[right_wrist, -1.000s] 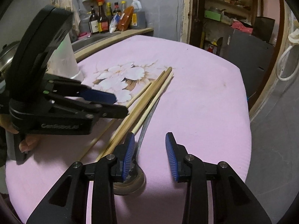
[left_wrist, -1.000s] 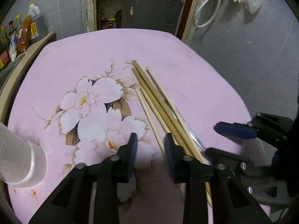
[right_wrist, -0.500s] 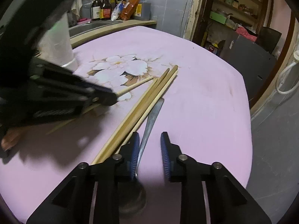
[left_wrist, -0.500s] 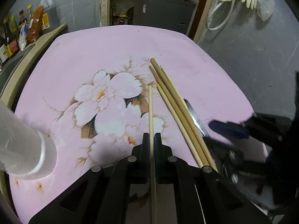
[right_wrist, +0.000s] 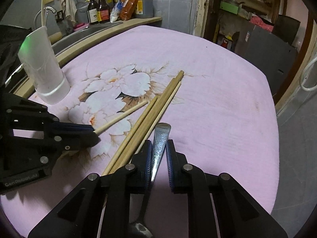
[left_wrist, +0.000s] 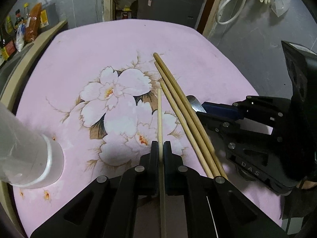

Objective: Organize utensils
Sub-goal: 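Grasp a wooden chopstick with the left gripper while the right gripper grasps the silver spoon, then lift the chopstick with the left gripper while the right gripper carries the spoon to the holder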

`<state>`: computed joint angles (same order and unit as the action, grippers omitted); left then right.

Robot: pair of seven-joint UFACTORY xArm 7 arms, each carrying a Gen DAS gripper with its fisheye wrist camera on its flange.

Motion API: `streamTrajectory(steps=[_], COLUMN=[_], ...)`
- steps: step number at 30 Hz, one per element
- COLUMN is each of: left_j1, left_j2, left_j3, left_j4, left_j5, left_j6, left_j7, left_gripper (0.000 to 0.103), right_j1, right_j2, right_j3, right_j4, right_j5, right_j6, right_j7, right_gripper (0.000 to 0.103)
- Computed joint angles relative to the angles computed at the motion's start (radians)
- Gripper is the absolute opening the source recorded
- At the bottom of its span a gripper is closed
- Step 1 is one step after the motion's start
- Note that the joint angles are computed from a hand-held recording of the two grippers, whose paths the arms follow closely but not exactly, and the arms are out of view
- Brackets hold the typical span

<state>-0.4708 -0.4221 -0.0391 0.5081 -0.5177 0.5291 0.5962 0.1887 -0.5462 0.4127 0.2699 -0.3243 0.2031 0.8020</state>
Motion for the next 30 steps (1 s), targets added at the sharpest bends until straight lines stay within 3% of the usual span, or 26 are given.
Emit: streamTrajectory(steps=[4, 7, 14, 18, 22, 24, 30], left_j1=[0.011, 0.008, 0.003, -0.063, -0.206, -0.264, -0.384], left_j2=[0.025, 0.003, -0.135, -0.255, -0.406, -0.489, -0.633], left_j3=[0.009, 0.021, 0.053, 0.120, 0.205, 0.239, 0.313], left_j4=[0.036, 0.014, -0.094, -0.187, -0.288, -0.332, -0.410], left_j5=[-0.007, -0.054, -0.108, -0.189, -0.268, -0.277, -0.253], left_j6=[0.048, 0.034, -0.016, -0.117, -0.289, -0.362, -0.513], left_j7=[-0.006, 0.018, 0.033, 0.082, 0.157, 0.179, 0.182], left_gripper=[0.003, 0.002, 0.002, 0.002, 0.002, 0.002, 0.002], right_j1=[0.001, -0.011, -0.018, -0.002, 0.004, 0.007, 0.034], right_j2=[-0.011, -0.047, -0.268, -0.431, -0.539, -0.593, -0.690], right_j3=[-0.004, 0.021, 0.144, 0.255, 0.371, 0.432, 0.513], right_j4=[-0.020, -0.044, -0.123, -0.154, -0.146, -0.136, -0.132], right_j5=[0.019, 0.024, 0.006, -0.030, -0.092, -0.132, -0.225], right_j6=[-0.037, -0.055, -0.039, 0.008, 0.071, 0.103, 0.166], right_j7=[0.022, 0.050, 0.151, 0.245, 0.339, 0.388, 0.497], right_gripper=[0.010, 0.009, 0.009, 0.009, 0.009, 0.009, 0.009])
